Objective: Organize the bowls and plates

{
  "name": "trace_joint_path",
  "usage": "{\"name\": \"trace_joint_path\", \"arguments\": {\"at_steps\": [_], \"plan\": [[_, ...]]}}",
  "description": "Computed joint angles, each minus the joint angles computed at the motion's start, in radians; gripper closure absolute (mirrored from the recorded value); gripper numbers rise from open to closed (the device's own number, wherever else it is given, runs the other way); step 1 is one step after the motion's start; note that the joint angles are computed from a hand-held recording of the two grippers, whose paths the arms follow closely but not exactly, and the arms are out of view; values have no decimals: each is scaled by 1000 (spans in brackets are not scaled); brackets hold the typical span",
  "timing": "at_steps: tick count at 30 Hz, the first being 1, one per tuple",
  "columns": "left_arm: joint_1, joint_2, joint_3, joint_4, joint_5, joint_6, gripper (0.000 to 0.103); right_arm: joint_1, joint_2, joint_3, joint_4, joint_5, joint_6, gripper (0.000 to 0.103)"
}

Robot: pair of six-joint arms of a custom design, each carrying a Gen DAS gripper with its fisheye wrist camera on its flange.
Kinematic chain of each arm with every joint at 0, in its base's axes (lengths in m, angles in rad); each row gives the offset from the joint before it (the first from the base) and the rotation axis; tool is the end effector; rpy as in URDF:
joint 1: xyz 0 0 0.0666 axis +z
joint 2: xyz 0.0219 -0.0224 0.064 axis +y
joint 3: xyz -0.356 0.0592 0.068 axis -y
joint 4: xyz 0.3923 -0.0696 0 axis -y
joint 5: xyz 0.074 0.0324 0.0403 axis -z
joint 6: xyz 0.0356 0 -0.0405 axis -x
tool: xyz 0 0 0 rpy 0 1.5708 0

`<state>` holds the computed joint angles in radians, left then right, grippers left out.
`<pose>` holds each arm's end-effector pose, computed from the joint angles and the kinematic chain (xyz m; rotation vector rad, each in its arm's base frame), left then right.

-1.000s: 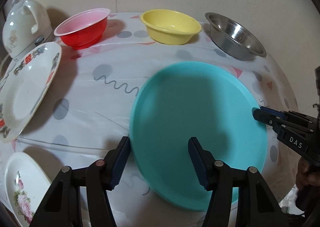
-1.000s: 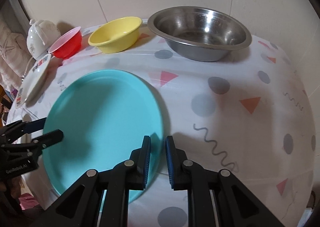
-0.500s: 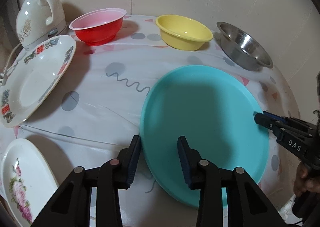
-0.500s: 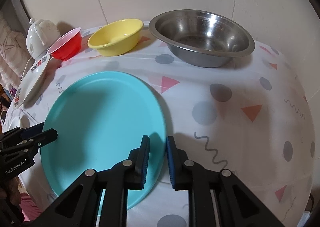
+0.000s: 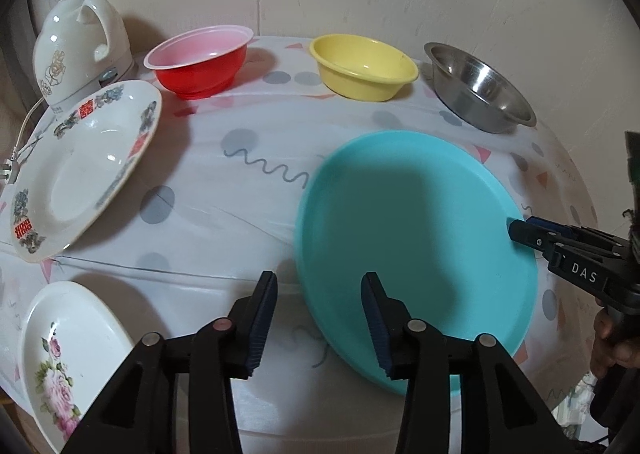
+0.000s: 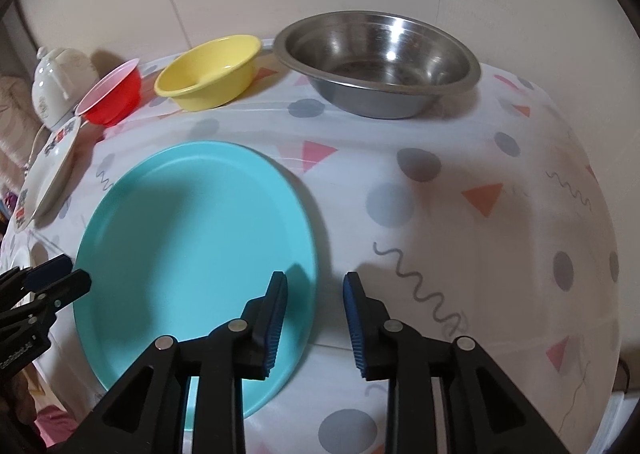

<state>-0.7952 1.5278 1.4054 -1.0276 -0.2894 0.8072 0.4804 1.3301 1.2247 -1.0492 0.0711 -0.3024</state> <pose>0.3626 -0.3558 0.3425 -0.0981 2.6410 -0.1373 0.3891 0.1995 0.3510 -0.2220 2.7183 0.1300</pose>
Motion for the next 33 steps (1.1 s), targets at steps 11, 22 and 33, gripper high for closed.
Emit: {"name": "trace_joint_path", "arguments": {"at_steps": [11,22,33], "plan": [[-1,-106,-85,18,-50,-28,56,54,-21,29,0,145,-64,69],[71,-326,-232,-20,-143,97,48,156,70,138,64,-92,-57,65],[295,-540,-394,-34,-67,86,44,230,282,333,123,-346,-134,65]]}}
